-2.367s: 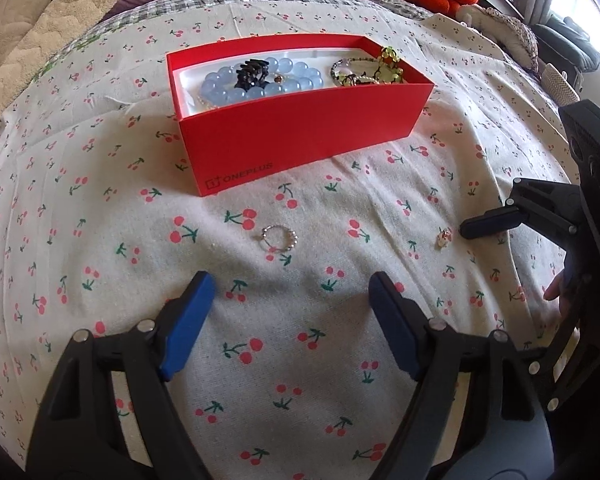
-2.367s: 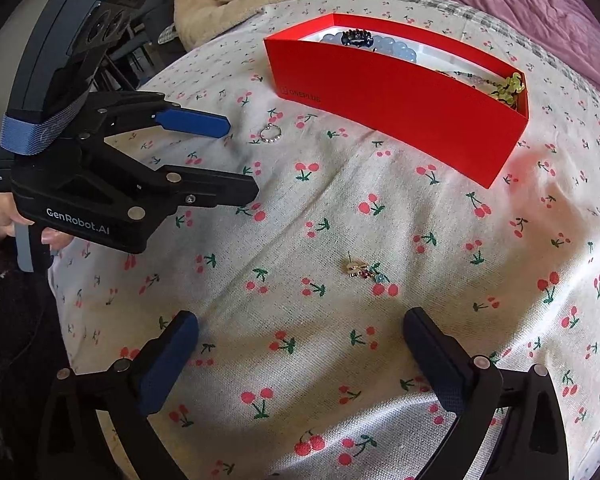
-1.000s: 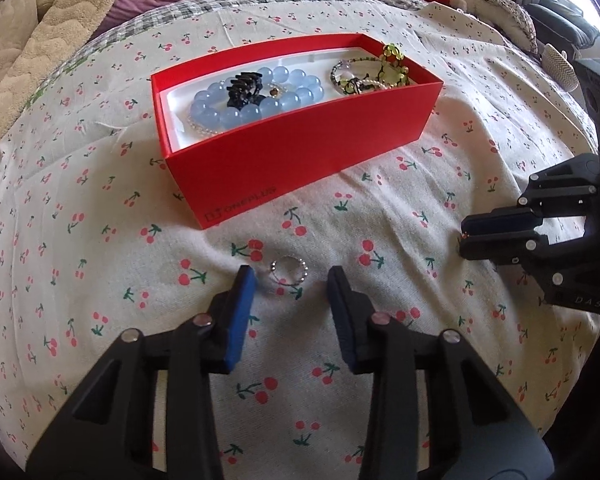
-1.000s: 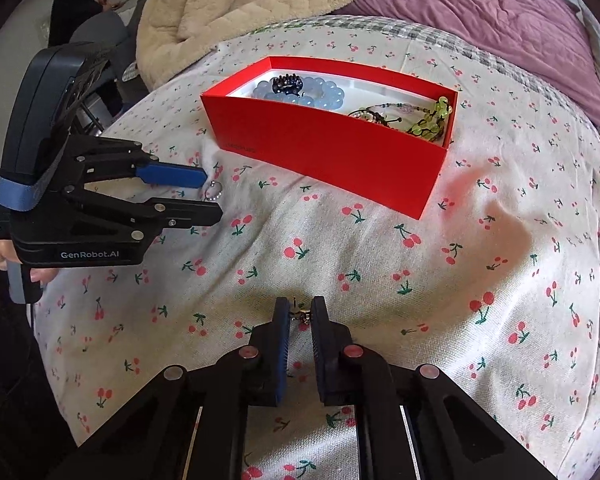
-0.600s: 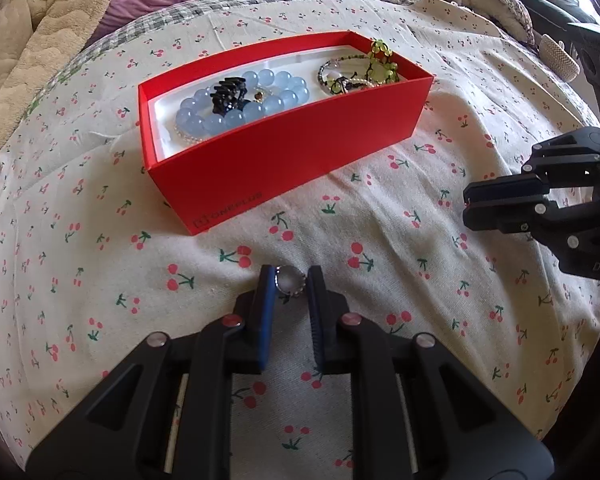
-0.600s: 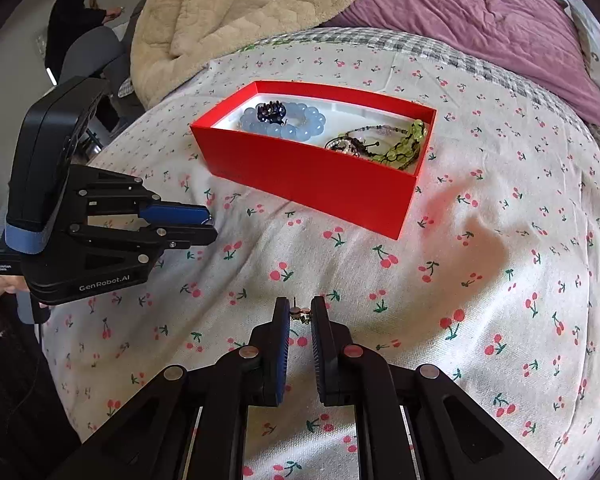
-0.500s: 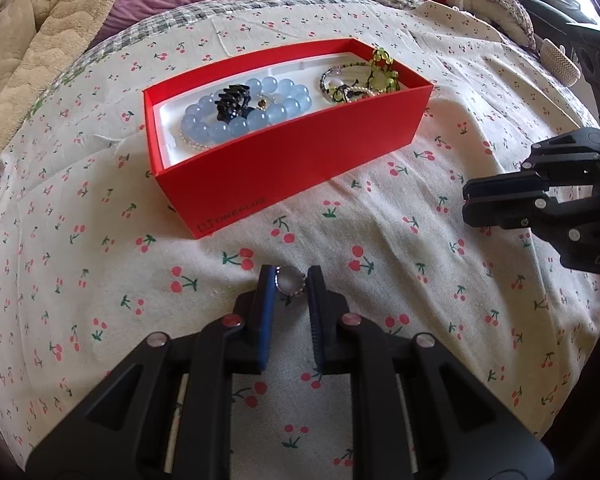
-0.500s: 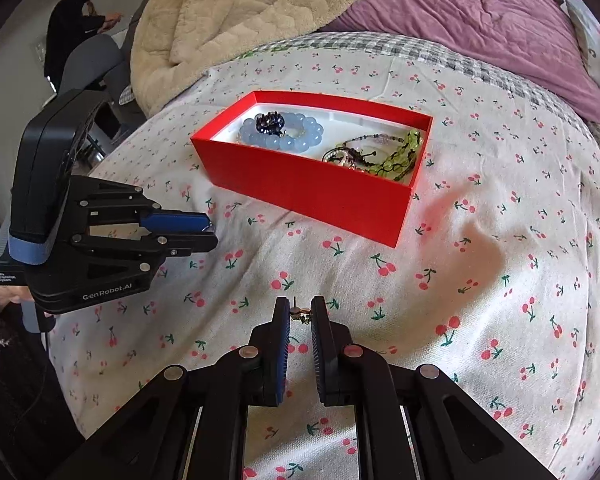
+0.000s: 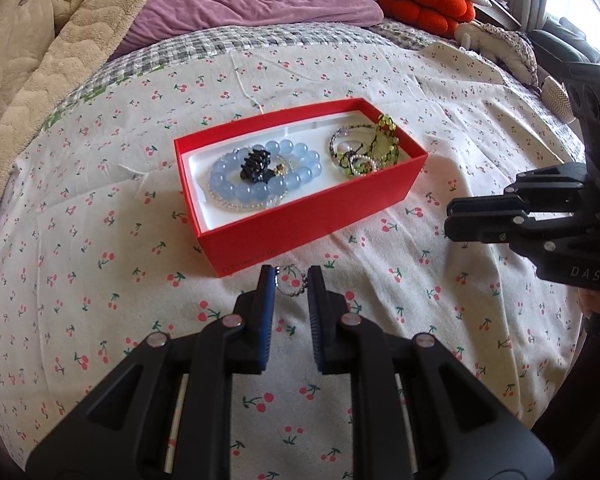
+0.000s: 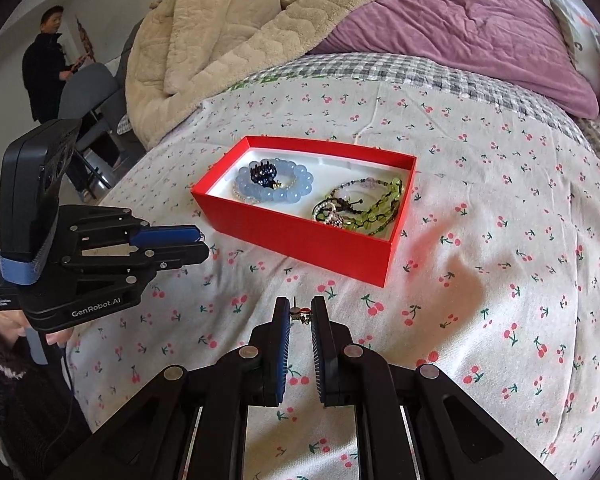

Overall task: Organize jewelry
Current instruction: 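Carry the ring and earring into the red box and open both tools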

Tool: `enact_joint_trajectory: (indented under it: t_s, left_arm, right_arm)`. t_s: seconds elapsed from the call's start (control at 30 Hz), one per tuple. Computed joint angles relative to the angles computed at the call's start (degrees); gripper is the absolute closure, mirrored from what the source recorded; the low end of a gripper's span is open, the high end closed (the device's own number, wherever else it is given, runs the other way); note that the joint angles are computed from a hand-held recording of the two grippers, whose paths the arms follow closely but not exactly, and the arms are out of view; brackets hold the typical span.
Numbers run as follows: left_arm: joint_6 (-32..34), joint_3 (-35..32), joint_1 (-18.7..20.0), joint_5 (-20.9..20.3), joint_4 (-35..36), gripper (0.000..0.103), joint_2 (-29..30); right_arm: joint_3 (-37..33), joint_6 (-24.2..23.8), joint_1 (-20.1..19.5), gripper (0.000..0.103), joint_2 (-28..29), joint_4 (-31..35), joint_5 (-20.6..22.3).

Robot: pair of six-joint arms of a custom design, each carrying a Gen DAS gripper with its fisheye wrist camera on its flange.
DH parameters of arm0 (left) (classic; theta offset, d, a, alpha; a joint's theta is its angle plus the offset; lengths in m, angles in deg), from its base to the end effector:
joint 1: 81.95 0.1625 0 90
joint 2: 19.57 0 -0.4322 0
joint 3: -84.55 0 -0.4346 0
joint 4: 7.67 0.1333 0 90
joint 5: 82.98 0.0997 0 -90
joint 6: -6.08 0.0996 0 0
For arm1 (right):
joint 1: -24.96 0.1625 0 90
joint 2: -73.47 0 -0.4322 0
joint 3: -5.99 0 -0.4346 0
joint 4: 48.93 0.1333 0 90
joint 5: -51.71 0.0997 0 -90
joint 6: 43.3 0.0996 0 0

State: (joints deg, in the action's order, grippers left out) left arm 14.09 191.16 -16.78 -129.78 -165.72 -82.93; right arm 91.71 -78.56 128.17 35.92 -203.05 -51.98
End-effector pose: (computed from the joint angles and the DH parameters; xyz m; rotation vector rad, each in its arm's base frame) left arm -0.0822 -0.6575 0.2269 0.4739 2.3407 -0.6552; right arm 0.2793 -0.7099 0.0364 1.1211 -2.6068 0.3250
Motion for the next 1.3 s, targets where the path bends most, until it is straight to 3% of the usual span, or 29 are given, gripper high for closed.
enact_joint_trajectory:
  t_s: [0.2, 0.47, 0.77, 0.83, 0.93, 0.97, 1.03, 1.07, 1.1, 1.23, 1.3]
  left_arm:
    - [0.61, -2.00, -0.49, -1.12, -1.11, 0.085, 0.47]
    - [2.49, -6.66, -0.67, -2.59, -0.56, 0.085, 3.38]
    - [0.10, -11.61, 1.08, -5.68, -0.87, 0.084, 7.28]
    - [-1.17, -12.40, 1.23, -5.87, 0.40, 0.070, 7.69]
    - [-2.06, -12.17, 1.13, -5.70, -0.14, 0.054, 7.47]
    - [-2.34, -12.04, 1.07, -5.60, -0.27, 0.053, 7.26]
    - [-3.19, -11.64, 0.91, -5.04, -0.34, 0.049, 6.61]
    - [-3.88, -11.16, 0.74, -4.35, -0.63, 0.047, 6.13]
    - [-4.72, -10.66, 0.62, -3.81, -0.88, 0.044, 5.60]
    - [-10.09, -7.64, -0.05, -0.86, -1.78, 0.033, 3.13]
    - [-15.23, -5.87, -0.72, 2.56, -0.52, 0.024, 1.88]
  right_arm:
    - [-2.83, 1.87, 0.78, 0.092, 1.10, 0.17, 2.08]
    - [-8.42, 7.88, 0.74, 0.092, 3.72, 1.96, 4.65]
    - [-14.83, 13.39, -0.41, 0.091, 7.13, 5.90, 7.09]
    - [-15.42, 13.98, -1.05, 0.084, 7.29, 6.69, 9.12]
    - [-16.74, 15.80, -1.43, 0.083, 7.67, 8.28, 8.81]
    - [-16.92, 15.62, -1.49, 0.079, 7.68, 8.43, 8.48]
    - [-16.98, 15.17, -1.53, 0.060, 7.53, 8.39, 7.67]
    - [-16.74, 15.23, -1.54, 0.039, 7.32, 7.95, 7.57]
    - [-15.95, 15.34, -1.62, 0.033, 6.87, 6.65, 7.76]
    - [-13.96, 14.60, -0.97, 0.032, 5.61, 4.45, 6.51]
    - [-11.60, 14.28, -0.39, 0.015, 4.52, 2.07, 4.27]
